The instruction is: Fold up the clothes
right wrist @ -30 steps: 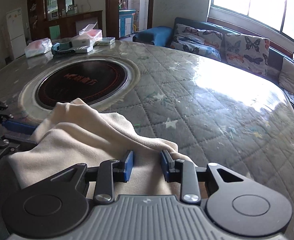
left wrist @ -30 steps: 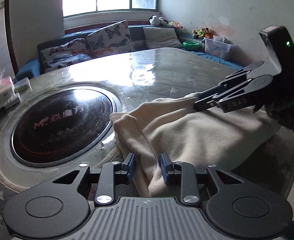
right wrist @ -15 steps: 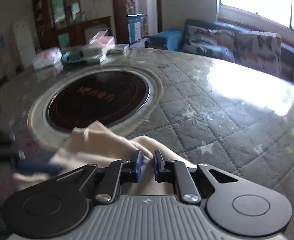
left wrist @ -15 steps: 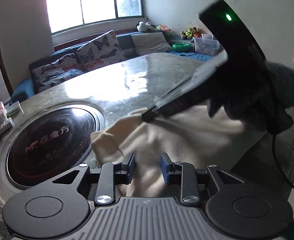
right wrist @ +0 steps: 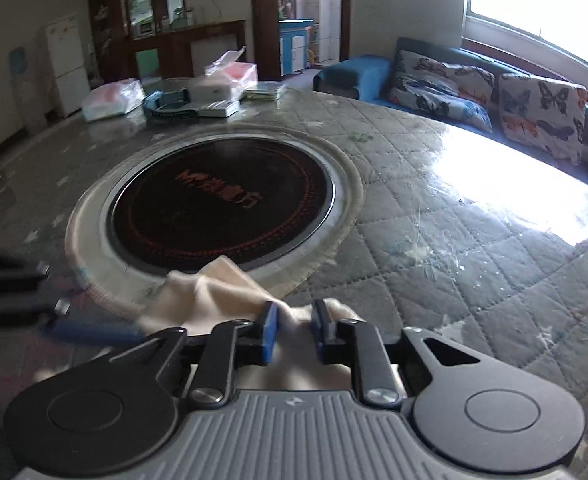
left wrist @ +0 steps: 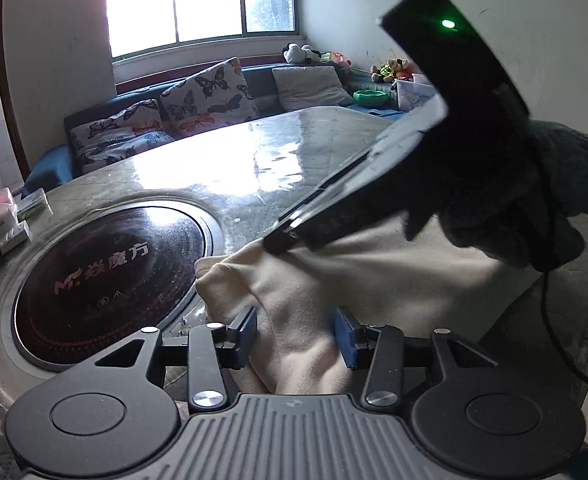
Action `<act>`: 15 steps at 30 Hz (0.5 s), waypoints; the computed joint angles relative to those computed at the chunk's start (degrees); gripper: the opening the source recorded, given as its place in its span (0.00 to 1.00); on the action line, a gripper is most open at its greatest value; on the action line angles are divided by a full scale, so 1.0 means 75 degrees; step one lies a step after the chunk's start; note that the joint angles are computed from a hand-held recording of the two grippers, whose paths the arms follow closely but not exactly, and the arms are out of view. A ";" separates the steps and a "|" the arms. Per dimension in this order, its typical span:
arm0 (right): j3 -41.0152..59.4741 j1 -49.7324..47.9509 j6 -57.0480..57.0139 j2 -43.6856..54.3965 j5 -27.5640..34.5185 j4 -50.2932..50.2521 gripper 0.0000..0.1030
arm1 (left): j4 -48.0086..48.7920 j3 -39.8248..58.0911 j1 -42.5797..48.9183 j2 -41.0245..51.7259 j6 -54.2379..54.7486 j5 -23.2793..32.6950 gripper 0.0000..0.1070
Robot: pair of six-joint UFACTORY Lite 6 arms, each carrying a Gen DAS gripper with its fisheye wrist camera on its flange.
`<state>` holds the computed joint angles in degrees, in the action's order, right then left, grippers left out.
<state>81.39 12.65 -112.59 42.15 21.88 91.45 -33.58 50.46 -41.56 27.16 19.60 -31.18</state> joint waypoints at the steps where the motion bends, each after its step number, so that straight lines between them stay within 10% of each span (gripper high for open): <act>1: 0.0157 -0.0025 0.0335 0.0079 0.0081 -0.0217 0.18 | 0.0016 -0.0003 0.0021 -0.0005 -0.0024 0.0019 0.43; 15: -0.2600 -0.1725 -0.1599 -0.2083 0.0770 0.1304 0.20 | -0.0258 0.1123 0.0485 0.0296 0.0033 0.0449 0.41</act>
